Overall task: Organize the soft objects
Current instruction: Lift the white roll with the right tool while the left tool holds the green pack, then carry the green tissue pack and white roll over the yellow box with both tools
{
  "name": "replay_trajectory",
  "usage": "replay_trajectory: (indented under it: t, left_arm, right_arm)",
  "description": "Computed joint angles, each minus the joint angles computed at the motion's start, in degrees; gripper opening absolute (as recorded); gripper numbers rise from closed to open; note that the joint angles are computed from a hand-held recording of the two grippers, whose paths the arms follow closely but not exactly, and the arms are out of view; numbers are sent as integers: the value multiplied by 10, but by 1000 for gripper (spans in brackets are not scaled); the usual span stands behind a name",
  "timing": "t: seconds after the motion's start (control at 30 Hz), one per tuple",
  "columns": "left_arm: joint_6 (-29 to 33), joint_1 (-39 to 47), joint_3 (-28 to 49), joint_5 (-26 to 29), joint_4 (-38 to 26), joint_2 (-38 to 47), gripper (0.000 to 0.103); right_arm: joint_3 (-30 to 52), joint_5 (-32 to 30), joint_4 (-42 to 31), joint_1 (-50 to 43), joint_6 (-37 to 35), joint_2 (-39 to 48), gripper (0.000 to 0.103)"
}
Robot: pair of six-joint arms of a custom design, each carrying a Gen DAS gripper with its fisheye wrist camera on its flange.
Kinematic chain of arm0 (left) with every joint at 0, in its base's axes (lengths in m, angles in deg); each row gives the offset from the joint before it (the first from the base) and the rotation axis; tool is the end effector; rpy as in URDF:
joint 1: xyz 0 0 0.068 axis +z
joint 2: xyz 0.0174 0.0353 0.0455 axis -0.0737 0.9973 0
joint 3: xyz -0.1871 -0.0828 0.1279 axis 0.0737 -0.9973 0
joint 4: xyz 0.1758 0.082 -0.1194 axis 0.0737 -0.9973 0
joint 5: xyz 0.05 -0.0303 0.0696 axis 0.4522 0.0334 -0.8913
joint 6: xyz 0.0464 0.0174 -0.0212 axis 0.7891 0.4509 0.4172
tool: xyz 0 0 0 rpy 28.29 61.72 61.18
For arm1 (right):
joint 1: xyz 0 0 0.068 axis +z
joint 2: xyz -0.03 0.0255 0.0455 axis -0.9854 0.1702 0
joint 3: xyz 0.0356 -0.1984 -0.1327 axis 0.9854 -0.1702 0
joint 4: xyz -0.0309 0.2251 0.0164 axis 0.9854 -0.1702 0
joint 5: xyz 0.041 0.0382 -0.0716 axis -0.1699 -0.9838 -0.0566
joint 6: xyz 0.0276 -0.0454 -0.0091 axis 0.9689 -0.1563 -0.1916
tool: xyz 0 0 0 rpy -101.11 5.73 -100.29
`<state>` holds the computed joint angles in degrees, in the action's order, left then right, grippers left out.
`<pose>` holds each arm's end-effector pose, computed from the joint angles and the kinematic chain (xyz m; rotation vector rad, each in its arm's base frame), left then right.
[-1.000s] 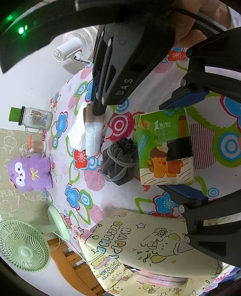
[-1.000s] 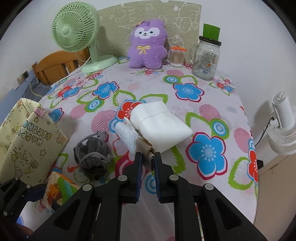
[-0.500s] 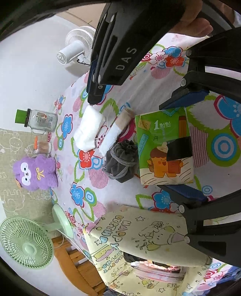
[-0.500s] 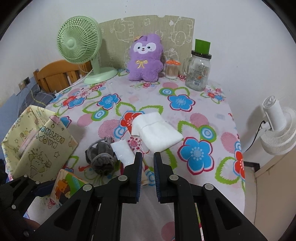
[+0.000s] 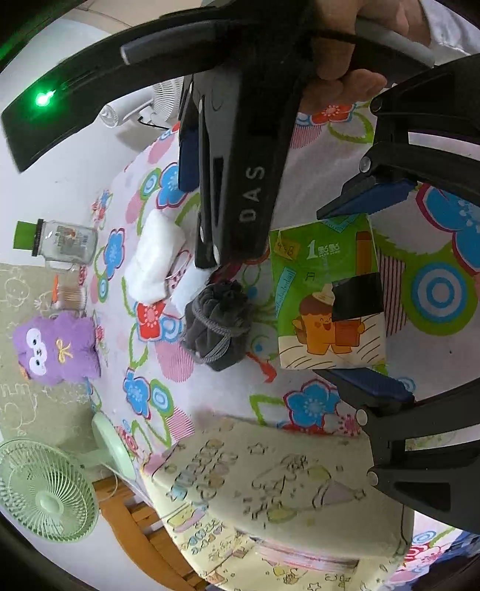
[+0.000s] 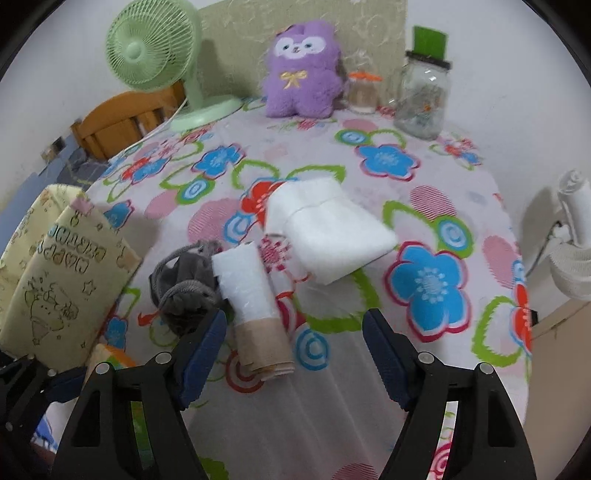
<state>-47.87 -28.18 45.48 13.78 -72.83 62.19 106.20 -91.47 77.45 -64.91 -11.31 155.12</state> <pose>0.2151 -0.0892 0.0802 -0.0141 2.6396 -0.0561 0.3337 0.0991 0.0687 -0.6174 2.5086 0.3250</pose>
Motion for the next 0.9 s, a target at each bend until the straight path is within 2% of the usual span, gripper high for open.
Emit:
replay_trajectory:
  t: [0.13, 0.2, 0.27, 0.3, 0.33, 0.43, 0.6, 0.9]
  left_arm:
    - [1, 8, 6, 8, 10, 20, 75]
    - [1, 10, 5, 8, 12, 20, 75]
    - [1, 10, 6, 7, 11, 20, 75]
    - [2, 10, 6, 7, 13, 20, 75]
    - [2, 10, 5, 7, 13, 19, 75]
    - [2, 10, 0, 7, 14, 11, 75]
    - [3, 9, -15, 5, 4, -25, 75]
    - [0, 3, -42, -9, -43, -127, 75]
  right_arm:
    - [22, 12, -4, 10, -10, 30, 74]
    - [37, 20, -11, 11, -7, 47, 58]
    - [34, 27, -1, 14, -8, 48, 50]
    - [31, 34, 3, 17, -11, 47, 40]
    - [33, 37, 0, 18, -13, 47, 34]
    - [23, 34, 5, 15, -8, 36, 22]
    - [-14, 32, 22, 10, 1, -5, 18]
    - [-83, 37, 34, 14, 16, -103, 17]
